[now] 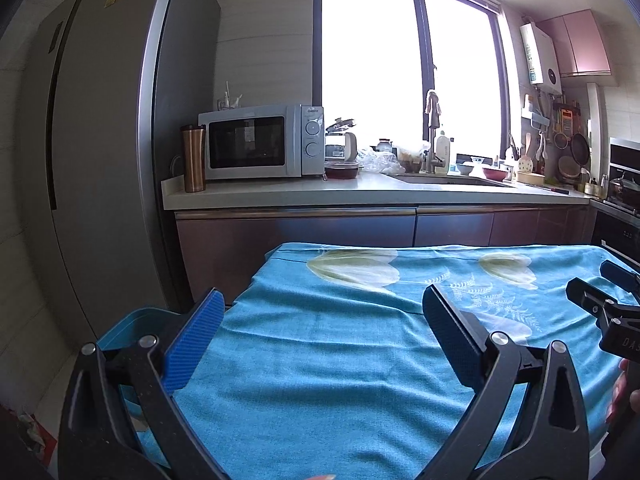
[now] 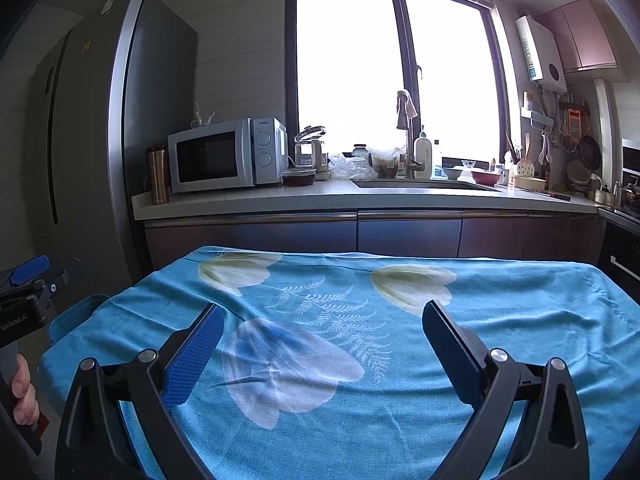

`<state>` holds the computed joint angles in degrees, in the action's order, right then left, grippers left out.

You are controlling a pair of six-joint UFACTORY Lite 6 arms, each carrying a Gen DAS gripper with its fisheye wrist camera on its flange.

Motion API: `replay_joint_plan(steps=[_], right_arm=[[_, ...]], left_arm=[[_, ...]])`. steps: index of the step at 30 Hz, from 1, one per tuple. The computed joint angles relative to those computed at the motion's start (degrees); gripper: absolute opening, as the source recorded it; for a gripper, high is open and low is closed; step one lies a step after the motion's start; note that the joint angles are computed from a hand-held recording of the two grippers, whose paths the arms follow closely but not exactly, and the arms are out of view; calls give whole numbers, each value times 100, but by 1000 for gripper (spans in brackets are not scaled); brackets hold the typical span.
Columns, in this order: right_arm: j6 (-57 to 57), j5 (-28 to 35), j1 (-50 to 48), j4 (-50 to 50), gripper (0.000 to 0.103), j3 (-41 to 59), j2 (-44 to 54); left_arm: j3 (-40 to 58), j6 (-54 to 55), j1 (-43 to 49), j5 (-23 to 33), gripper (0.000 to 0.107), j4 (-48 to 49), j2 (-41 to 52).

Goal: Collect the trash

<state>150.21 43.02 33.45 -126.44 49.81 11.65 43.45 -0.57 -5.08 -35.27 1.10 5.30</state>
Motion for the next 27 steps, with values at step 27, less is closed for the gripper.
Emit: replay_joint_plan(steps=[27], right_arm=[[69,-12,-200,-119,96,-123,-107]], left_arm=[[267,149,-191,-83,98,-243,289]])
